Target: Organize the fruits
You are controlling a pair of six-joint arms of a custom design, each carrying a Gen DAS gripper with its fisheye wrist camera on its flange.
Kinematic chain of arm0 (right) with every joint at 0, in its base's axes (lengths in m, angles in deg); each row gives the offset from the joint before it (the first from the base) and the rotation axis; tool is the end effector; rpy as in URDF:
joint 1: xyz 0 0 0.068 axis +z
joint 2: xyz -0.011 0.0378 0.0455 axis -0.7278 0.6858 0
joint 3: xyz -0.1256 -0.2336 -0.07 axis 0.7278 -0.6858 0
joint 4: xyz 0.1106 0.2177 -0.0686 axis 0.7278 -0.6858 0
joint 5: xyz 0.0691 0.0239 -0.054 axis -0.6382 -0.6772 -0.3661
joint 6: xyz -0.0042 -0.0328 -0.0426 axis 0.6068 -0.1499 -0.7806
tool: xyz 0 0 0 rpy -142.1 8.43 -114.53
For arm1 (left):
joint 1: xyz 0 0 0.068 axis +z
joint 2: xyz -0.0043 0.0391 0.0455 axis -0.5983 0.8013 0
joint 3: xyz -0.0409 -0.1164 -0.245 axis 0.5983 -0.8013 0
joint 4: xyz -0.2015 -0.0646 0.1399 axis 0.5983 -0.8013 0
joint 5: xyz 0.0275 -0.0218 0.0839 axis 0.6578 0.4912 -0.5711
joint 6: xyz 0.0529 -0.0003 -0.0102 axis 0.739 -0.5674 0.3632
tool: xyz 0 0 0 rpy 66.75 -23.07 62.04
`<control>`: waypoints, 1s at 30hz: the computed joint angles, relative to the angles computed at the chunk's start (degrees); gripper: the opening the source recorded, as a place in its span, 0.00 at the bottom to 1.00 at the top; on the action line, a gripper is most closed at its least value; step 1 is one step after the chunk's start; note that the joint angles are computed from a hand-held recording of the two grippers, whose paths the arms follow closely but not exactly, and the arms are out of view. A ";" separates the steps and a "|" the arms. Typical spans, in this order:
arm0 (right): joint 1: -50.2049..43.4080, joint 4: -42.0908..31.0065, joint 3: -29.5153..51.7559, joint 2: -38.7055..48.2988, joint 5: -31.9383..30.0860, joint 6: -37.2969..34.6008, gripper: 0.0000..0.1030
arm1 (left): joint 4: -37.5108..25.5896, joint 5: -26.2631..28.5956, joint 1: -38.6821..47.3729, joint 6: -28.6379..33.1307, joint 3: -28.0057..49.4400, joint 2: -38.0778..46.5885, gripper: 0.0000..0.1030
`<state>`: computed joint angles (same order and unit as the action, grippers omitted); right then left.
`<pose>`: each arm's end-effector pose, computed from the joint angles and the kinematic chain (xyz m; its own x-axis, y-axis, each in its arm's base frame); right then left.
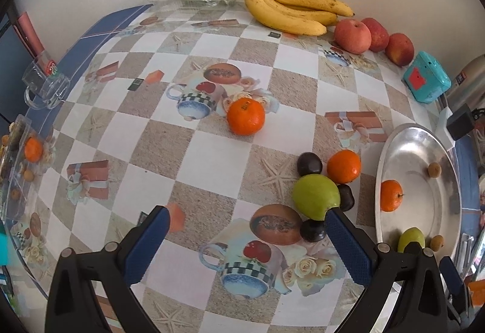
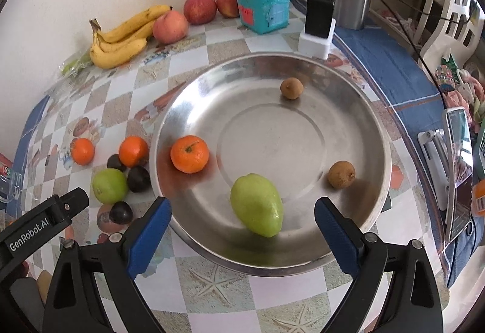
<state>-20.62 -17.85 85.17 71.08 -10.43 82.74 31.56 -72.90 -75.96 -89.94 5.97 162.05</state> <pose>0.1382 0.0524 0.2218 -0.6840 0.5596 -0.4680 0.5957 0.7987 0.0844 0.2515 -0.1980 0.2293 -0.9104 0.1591 -0.3818 0.1840 0.9825 -0.0292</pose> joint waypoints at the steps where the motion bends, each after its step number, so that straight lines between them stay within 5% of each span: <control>1: 1.07 -0.30 0.34 0.47 1.08 0.71 0.93 | -0.23 -0.58 0.42 0.23 0.01 -0.28 1.00; 30: 15.37 8.12 14.14 25.46 1.08 2.67 0.93 | 0.39 3.04 20.92 4.56 -1.43 -4.23 1.00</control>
<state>-5.25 -9.73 99.31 96.54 -9.35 85.41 31.95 -69.85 -55.04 -85.38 4.55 157.82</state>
